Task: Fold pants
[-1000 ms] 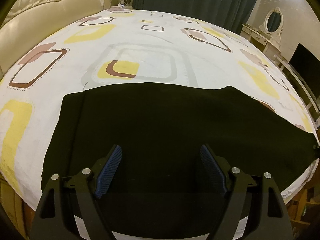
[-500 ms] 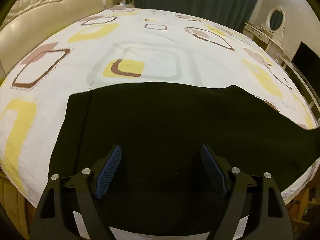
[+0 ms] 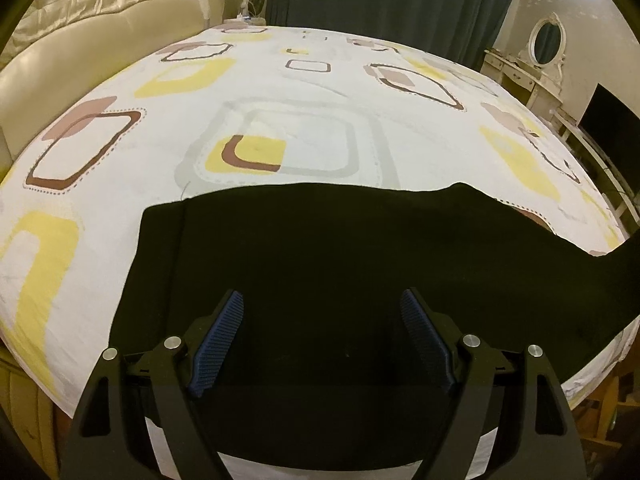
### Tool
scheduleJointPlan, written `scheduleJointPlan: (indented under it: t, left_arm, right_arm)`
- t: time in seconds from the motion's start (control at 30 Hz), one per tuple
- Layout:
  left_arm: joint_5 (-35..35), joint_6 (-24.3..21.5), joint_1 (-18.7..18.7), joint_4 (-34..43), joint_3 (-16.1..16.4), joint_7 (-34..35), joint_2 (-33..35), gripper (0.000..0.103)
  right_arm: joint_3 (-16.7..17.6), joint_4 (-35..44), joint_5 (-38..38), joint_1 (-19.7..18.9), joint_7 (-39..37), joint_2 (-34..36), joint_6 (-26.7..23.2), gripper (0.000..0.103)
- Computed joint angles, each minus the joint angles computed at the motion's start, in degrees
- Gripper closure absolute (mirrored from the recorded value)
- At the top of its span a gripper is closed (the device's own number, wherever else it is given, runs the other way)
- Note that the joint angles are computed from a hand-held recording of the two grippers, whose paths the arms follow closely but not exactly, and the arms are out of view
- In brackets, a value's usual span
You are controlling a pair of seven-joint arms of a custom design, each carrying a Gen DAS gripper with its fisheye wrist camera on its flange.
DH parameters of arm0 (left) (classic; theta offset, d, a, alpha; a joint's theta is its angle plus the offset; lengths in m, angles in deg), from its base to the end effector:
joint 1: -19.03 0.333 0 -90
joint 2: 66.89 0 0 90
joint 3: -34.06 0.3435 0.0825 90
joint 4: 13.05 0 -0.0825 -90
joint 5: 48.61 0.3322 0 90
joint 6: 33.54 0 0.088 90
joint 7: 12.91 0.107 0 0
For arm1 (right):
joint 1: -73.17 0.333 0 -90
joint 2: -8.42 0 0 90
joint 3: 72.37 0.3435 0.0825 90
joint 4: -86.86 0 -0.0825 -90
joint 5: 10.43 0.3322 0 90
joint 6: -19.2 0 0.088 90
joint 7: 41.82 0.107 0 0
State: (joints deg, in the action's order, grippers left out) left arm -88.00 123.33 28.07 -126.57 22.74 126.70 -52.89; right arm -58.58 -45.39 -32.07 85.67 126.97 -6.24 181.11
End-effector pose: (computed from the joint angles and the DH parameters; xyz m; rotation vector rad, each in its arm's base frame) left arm 0.6008 0.0100 0.4537 -1.6051 2.2162 -0.8627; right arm 0.4023 0.2324 0.5824 -1.1114 2.0714 -0.2575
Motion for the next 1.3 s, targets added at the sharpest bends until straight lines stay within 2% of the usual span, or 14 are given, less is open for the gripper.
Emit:
scheduleJointPlan:
  t: [0.1, 0.2, 0.4, 0.7, 0.87, 1.07, 1.3]
  left_arm:
    - [-0.2, -0.1, 0.1, 0.1, 0.0, 0.0, -0.1, 0.023]
    - [-0.3, -0.7, 0.1, 0.5, 0.1, -0.5, -0.1, 0.023]
    - [-1.2, -1.0, 0.4, 0.9, 0.1, -0.3, -0.2, 0.023]
    - [-3.6, -1.8, 0.7, 1.6, 0.3, 0.1, -0.4, 0.023]
    - [-3.8, -2.3, 0.5, 1.9, 0.5, -0.2, -0.4, 0.023]
    - [-4.4, -2.5, 0.5, 2.0, 0.4, 0.5, -0.4, 0.023]
    - [-4.0, -2.3, 0.0, 1.7, 0.5, 0.8, -0.3, 0.023]
  right_arm:
    - [1.7, 6.8, -2.0, 0.8, -0.1, 5.1, -3.7, 0.085]
    - [1.4, 13.7, -4.2, 3.5, 0.0, 11.0, -6.9, 0.085]
    - [-0.6, 25.3, -3.7, 9.3, -3.1, 22.4, -7.5, 0.085]
    - [-4.8, 44.6, -0.2, 18.3, -9.8, 39.1, -18.2, 0.085]
    - [-8.0, 50.9, 2.3, 22.6, -11.1, 45.2, -20.5, 0.085]
    - [-12.1, 59.5, 4.2, 27.2, -12.7, 51.6, -27.5, 0.085]
    - [-13.3, 61.3, 6.4, 28.2, -12.5, 54.1, -26.6, 0.084]
